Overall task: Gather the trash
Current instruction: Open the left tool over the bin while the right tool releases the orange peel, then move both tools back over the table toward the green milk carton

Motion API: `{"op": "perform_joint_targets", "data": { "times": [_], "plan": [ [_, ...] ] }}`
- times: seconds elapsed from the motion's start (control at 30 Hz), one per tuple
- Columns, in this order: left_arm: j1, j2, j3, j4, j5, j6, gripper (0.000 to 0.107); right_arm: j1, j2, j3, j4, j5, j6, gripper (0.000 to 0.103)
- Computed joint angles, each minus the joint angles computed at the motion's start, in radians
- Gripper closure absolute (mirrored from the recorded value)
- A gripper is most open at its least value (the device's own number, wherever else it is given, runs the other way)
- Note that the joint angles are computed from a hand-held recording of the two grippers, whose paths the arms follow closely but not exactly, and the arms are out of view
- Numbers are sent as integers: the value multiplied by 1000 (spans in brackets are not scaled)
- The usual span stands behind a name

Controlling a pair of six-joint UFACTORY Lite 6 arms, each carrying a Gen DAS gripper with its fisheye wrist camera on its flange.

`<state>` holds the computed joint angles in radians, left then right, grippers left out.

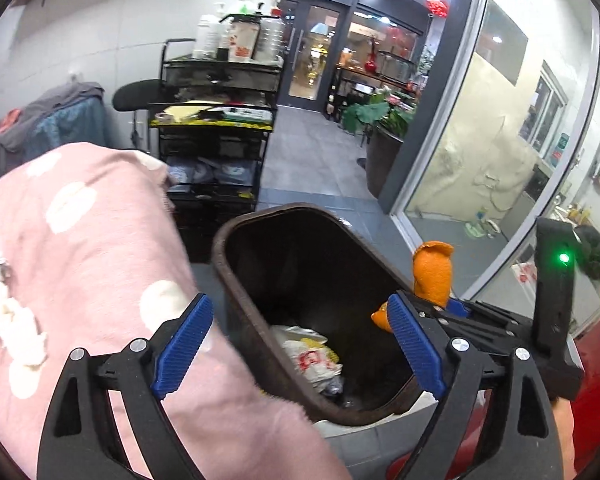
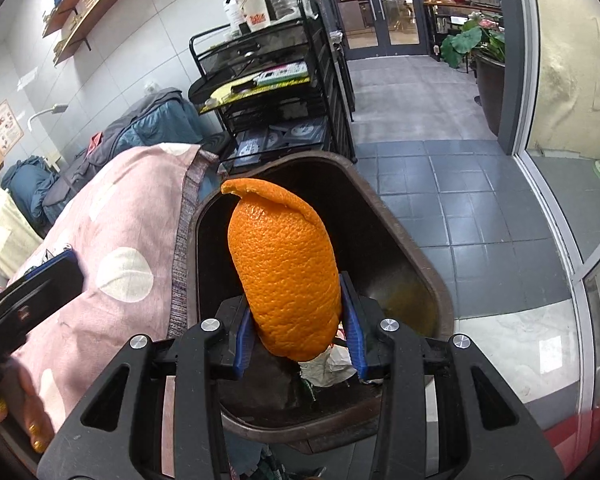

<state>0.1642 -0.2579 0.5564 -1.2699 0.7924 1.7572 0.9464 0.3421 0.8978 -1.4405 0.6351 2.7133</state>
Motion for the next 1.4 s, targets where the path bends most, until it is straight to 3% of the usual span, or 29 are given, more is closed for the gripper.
{"op": "perform_joint_targets", "data": {
  "times": [0.27, 0.7, 0.8, 0.87, 0.9, 1.3, 1.4],
  "plan": [
    [149, -55, -27, 39, 79, 25, 16, -56, 121, 103, 16, -85, -68, 65],
    [314, -92, -41, 77, 151, 80, 12, -111, 297, 292, 271, -147, -428, 62],
    [344, -86, -31, 68, 154, 97, 12, -116, 314, 304, 300, -144, -441, 54],
    [366, -83, -29, 67, 161, 111, 11, -106, 325, 318, 310, -121, -438, 36],
    [377, -81, -27, 67, 167, 114, 11, -101, 332, 331, 317, -109, -444, 34],
    [549, -22, 7, 92, 265, 185, 10, 12, 309, 402, 268, 14, -402, 27],
    [613, 7, 28, 99, 299, 215, 10, 59, 299, 428, 245, 77, -384, 19]
  ]
}}
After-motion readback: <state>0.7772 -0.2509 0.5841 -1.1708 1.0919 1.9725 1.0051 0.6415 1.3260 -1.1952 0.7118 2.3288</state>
